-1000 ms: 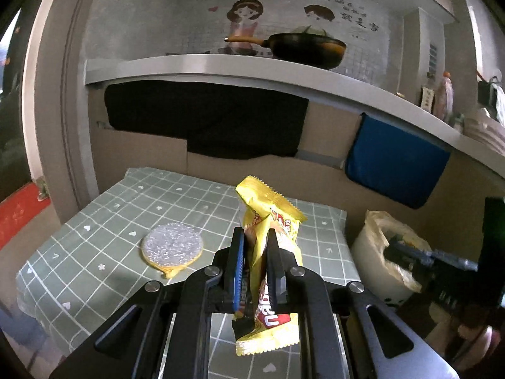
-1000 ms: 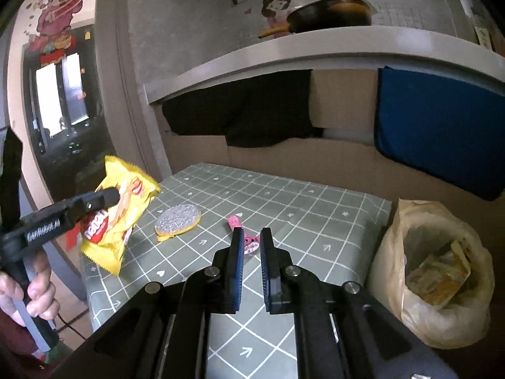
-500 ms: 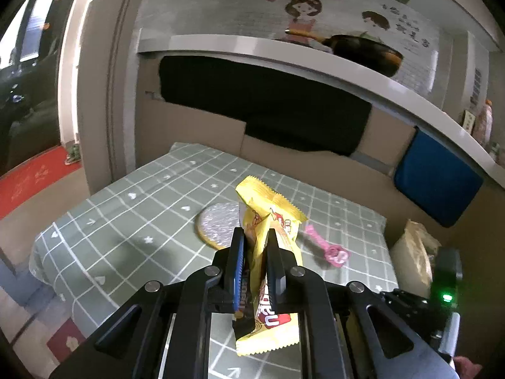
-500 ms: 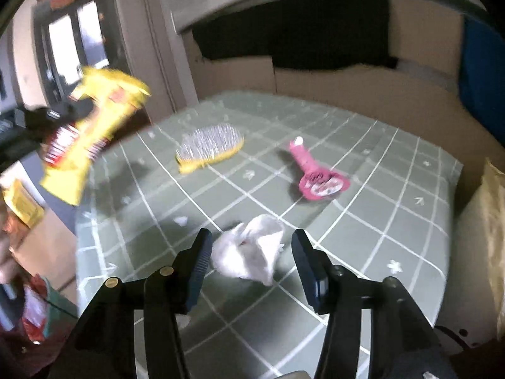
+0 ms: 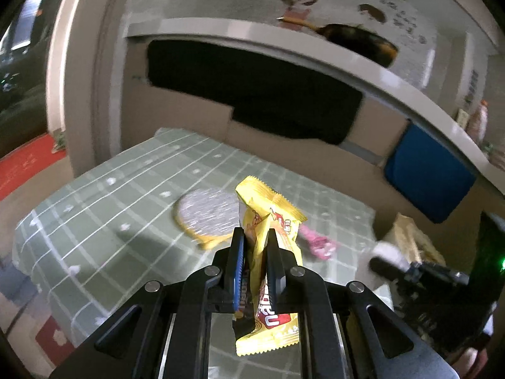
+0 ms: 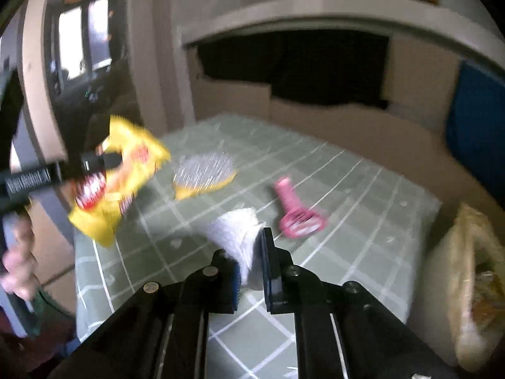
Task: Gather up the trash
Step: 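Carry the wrapper and tissue into the trash bag and open both grippers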
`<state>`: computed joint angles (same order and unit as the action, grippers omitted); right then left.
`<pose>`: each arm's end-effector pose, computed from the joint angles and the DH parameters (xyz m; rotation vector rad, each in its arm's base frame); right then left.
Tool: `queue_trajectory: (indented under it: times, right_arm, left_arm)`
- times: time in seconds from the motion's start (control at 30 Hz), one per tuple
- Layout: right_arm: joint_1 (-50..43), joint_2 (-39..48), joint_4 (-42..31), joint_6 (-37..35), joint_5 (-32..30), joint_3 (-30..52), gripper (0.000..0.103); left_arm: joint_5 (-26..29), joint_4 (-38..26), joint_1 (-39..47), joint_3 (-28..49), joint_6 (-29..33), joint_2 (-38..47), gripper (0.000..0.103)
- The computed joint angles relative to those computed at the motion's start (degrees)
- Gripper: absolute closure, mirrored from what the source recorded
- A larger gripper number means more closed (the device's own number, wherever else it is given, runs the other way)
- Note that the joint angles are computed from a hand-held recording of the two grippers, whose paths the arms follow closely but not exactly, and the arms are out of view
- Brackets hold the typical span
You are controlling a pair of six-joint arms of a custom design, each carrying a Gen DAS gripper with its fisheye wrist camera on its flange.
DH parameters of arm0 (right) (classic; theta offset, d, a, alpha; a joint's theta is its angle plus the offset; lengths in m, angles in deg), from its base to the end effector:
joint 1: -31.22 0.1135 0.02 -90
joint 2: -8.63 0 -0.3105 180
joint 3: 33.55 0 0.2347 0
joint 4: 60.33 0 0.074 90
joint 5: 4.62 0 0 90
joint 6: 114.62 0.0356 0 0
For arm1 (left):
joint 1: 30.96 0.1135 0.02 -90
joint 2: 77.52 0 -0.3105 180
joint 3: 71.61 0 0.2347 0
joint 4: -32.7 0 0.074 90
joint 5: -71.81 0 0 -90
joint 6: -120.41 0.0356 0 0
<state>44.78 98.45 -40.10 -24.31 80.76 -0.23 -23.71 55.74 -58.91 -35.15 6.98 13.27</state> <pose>0.2296 0.0583 0.1635 -0.2998 2.1900 0.2237 0.2266 -0.1163 0.1765 0.0265 2.1441 -0.4295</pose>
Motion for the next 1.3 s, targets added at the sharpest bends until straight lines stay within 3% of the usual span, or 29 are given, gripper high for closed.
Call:
queue_trajectory:
  times: [0.23,0.5,0.8,1.07,1.3]
  right_arm:
    - [-16.4,-18.2,-9.2,-3.1,-8.5,-1.0,0.092]
    - [-43.3,-24.9,-14.9,-8.5,-24.3,1.4,0.092]
    - [-62.4,-9.7,-7.1,-11.8,-34.0,3.7,0.092]
    - [-65.1,7.1,-1.6,-12.1,-31.6,8.2,0.092]
    - [-65.1,15.9,-1.9,-11.7,-29.7,12.8,0.092]
  left_arm:
    - [1.1,-3.8,-8.8,9.8,0.1,1.4,0.090]
    - [1.5,-5.4,-19.2,26.6,2.0,12.3,0.090]
    - [2.0,-16.4,-25.9,48.0,3.7,29.2,0.090]
    - [1.9,-25.1,-27.8,63.6,4.9,40.6,0.090]
    - [3.0,-28.9,-28.0,70.8,6.0,46.2,0.090]
